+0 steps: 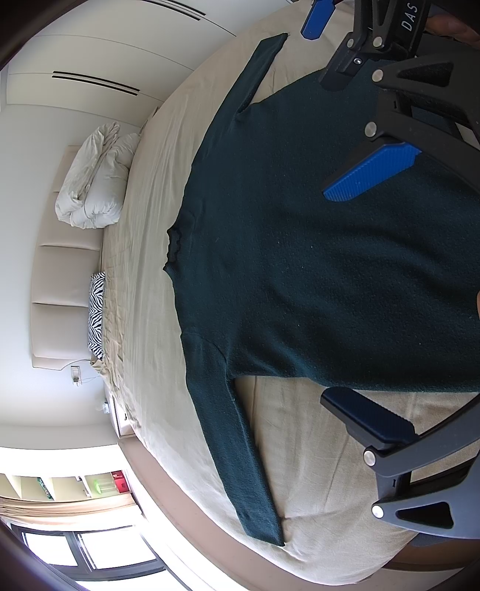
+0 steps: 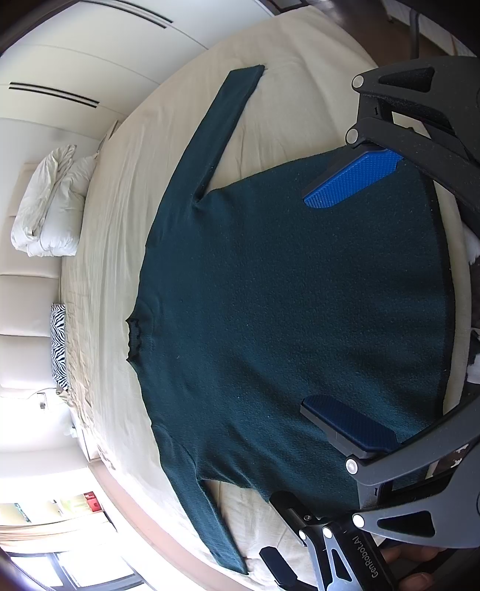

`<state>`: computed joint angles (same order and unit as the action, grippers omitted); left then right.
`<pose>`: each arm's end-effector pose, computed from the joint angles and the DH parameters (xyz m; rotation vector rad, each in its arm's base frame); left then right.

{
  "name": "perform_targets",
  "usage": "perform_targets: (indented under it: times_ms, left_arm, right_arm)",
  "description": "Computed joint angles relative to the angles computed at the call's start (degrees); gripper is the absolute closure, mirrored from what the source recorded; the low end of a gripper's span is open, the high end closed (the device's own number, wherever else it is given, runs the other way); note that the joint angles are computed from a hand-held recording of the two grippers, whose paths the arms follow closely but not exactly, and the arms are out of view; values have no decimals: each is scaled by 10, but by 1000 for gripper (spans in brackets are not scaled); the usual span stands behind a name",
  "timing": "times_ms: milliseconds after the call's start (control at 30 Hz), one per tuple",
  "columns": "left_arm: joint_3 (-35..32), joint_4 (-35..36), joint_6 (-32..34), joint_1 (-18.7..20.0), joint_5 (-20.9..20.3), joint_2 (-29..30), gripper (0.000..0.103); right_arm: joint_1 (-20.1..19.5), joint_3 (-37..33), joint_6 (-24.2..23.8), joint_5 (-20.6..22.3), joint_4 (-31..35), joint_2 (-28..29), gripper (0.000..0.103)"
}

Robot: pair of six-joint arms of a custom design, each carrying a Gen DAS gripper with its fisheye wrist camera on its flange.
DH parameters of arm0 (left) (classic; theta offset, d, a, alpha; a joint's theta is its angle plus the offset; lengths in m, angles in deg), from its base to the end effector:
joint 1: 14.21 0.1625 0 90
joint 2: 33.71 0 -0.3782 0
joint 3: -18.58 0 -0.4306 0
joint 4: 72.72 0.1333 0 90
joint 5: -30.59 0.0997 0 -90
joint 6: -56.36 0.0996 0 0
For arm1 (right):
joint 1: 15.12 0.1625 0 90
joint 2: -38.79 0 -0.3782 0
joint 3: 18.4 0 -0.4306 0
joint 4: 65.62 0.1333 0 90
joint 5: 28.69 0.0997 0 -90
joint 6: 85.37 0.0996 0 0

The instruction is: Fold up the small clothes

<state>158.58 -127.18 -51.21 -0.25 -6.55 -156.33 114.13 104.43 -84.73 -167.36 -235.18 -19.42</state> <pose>-0.1614 -0.2593 0.2366 -0.0686 2.1015 -1.0460 0.3598 -0.3479 0.0571 0.6446 -2.2613 0.6514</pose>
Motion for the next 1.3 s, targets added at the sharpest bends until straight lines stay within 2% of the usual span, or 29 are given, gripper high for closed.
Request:
perform_targets:
  times_ms: [933,1133,1300]
  left_arm:
    - [10,5,-11,-13,-13,-13,0]
    - [21,7,-7,-16,-12,-44,0]
    - [37,45,-8,-28,-5,-128,0]
  right_arm:
    - [-1,1,5,-1,1,6,0]
    - [-1,-6,8,-5,9,14,0]
    - [-2,-12,7,7,0,20,0]
